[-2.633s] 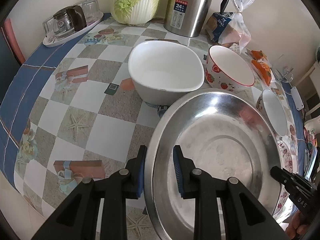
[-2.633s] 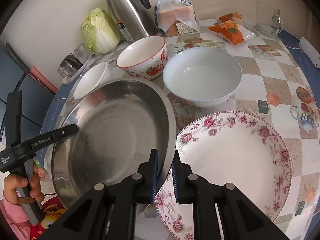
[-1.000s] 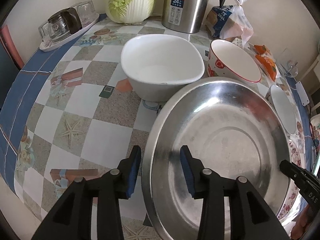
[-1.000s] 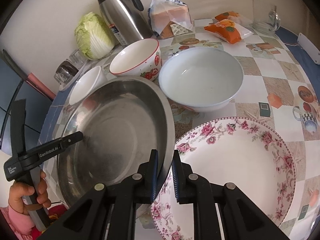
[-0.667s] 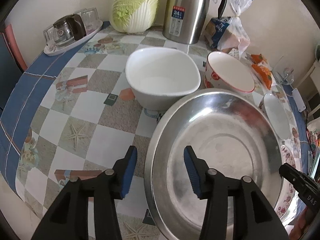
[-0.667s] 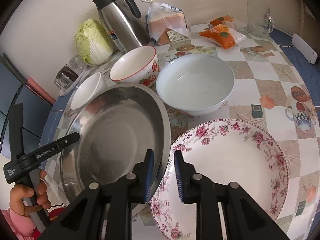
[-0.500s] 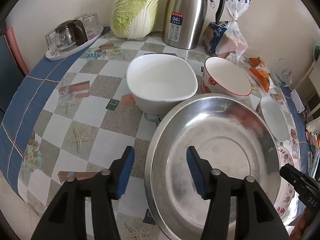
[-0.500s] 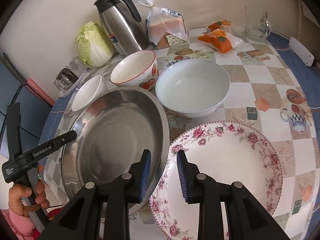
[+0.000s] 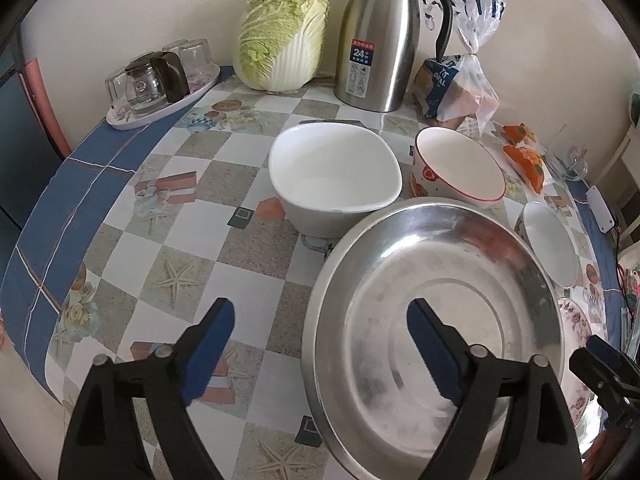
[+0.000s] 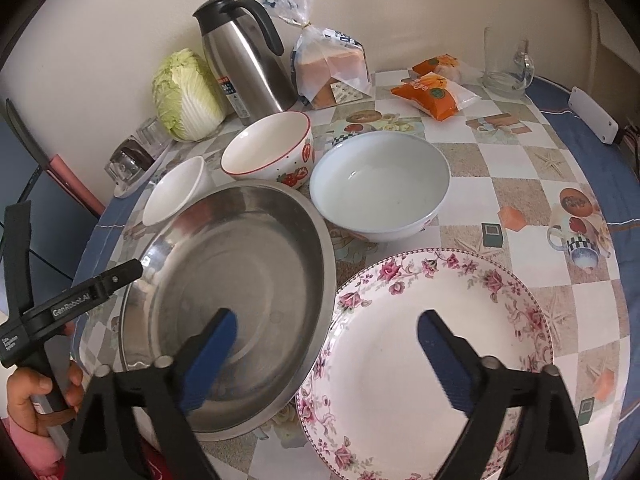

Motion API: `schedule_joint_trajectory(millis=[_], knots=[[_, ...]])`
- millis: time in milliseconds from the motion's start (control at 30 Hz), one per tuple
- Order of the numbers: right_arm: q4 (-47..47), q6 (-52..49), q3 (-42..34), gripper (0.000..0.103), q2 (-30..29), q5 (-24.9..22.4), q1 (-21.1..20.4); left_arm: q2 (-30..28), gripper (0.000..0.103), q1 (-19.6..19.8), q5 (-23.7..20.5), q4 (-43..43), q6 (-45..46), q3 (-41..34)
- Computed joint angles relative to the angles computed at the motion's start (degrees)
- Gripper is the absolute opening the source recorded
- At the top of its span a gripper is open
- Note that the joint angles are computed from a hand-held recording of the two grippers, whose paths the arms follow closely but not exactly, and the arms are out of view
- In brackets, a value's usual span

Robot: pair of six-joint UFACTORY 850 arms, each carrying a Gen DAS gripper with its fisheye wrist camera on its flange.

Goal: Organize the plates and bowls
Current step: 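Open the left gripper to release the steel basin, then move the right gripper to the pink-floral plate rim and close on it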

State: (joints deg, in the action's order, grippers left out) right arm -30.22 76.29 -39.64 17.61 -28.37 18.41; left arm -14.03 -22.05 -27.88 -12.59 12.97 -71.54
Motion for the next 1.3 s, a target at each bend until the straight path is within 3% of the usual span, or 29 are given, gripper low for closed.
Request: schedule_joint_trajectory(millis=[67,533,800,933,1167,1300], knots=[[-1.14,1.18,0.14,0.103,0.18,-0.36,0.29,0.35,0.095,-0.03,0.63,0.1,-0.18,0.4],[-5.63,7.06,2.07,0.103,3.09,-4.26,2.64,4.59,0.098,-0.79,6.41,2.11,-0.81,5.04],[-6.9,9.14,2.8,0.103,5.58,-6.4,4.17,7.64,0.098,-2.25,9.84,9.82,-6.73,6.52],[-8.47,11.22,3.14,0.103,7.8,-7.79,4.46,8.75,0.099,-2.49,9.11,-0.37,2.46,5.85],[-9.53,13.0,4.94,0.103,13.69,-10.55,3.77,9.6,0.099,-4.37,2.84,-17.78,17.96,2.83],[-8.87,12.83,6.62,0.103,18.29,-13.38,2.54,9.59,0.099,-5.16,-1.47,-24.19,21.99,0.16]])
